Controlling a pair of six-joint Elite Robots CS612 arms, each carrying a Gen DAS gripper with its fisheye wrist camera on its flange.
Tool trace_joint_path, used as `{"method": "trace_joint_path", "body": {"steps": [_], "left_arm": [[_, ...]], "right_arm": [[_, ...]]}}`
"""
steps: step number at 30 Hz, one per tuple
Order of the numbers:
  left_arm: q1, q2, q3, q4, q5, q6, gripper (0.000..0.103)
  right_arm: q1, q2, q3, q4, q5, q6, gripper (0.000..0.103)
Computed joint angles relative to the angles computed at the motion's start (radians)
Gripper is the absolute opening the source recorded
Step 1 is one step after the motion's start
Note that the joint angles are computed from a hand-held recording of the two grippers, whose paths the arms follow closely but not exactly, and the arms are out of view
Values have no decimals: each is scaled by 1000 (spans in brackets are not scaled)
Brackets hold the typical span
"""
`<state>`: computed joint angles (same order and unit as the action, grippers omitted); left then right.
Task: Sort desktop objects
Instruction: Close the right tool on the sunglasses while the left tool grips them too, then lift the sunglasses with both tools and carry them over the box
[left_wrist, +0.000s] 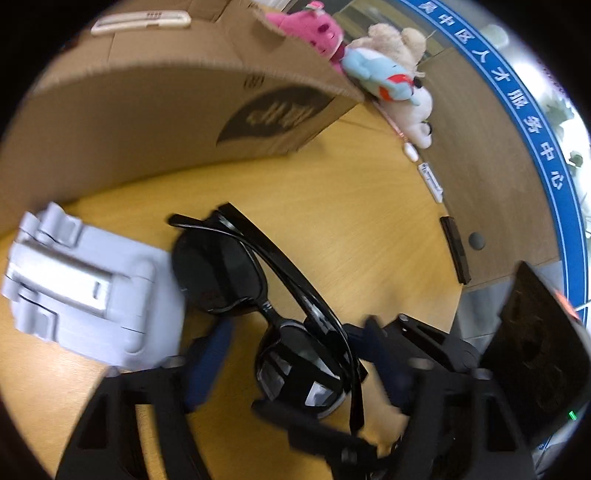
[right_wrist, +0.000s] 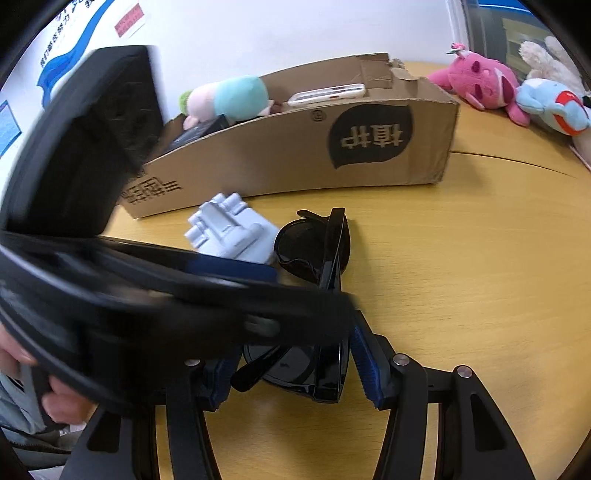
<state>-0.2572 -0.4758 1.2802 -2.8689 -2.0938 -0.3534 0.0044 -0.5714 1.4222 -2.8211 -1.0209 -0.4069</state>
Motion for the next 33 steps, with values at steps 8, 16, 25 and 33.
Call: {"method": "trace_joint_path", "body": {"steps": [8,16,25,33], "left_arm": [[9,-13,27,-102,-7,-4,46],[32,-39,15,-183,13,24,45],[63,-24,-127,-124,44,73,45],[98,34,-307,21,19,120,45]], "right_arm": [[10,-10,20,-54,-2,-23,54],[18,-20,-5,-138,28,-31,54],[51,22,-169,-151,46,-24,54],[77,106,-398,-24,55,-7,54]]}}
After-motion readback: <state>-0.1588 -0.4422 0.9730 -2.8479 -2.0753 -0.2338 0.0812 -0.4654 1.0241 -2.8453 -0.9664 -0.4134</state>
